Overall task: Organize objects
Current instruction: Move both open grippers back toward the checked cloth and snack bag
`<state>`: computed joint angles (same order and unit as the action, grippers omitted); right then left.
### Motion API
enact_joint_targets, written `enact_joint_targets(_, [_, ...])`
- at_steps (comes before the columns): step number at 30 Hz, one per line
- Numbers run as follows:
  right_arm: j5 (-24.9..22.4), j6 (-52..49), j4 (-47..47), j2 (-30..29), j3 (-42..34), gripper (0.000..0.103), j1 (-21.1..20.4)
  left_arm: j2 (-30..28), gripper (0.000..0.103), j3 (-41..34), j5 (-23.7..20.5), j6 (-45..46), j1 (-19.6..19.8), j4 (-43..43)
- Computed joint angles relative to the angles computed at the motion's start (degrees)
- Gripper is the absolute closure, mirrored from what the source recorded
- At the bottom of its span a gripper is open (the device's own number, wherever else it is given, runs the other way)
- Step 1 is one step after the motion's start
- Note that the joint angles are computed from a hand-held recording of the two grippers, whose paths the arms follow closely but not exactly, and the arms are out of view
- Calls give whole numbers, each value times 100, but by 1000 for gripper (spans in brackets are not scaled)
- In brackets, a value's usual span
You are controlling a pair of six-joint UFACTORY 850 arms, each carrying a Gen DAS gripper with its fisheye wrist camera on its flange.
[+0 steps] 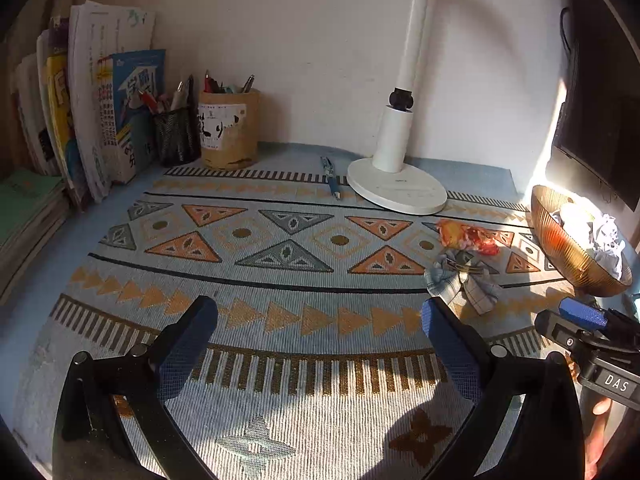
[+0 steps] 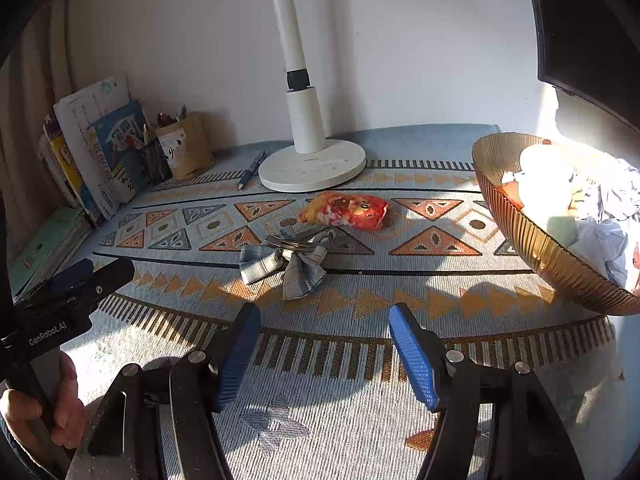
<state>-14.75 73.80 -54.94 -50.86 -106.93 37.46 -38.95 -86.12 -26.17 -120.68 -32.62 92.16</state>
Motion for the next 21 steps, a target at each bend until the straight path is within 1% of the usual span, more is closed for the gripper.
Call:
enact_joint_targets(1, [-74,-78,59,-36,-47,38,14,-56,1,-73,-70,257,4,-316])
enact_joint_targets(2, [-131,56,-94,-38,-45,38,29,-99,1,-163,-161,636,8,-773])
enact_joint_targets(4, [-277,645,-709,-11,14,35,76,-161,1,-268,-244,1006,41,-1326])
enact_joint_targets(5, [-385,712,-802,-16,4,29,99,-158,1,-263,-205,1020,66,-1428])
enact_joint_targets(6, [-452,776,-900,-22,-2,26,118,-135,1,-222,-178,902,77,-1368])
enact_joint_targets(8, [-509,1020,-1220,10,51,24,147,-73,1,-114,-179,567,70,-1093])
enact_joint_targets(10, [-608,986,-1247,-9,19,23,175,-46,1,-65,-140,439,67,-961])
enact_joint_targets(13, [-796,778,-1076,-73,-92,23,206,-71,1,-103,-100,574,78,-1086])
enact_joint_targets(21, [-911,710,-978,-97,-129,23,209,-89,1,-133,-29,694,90,-1186])
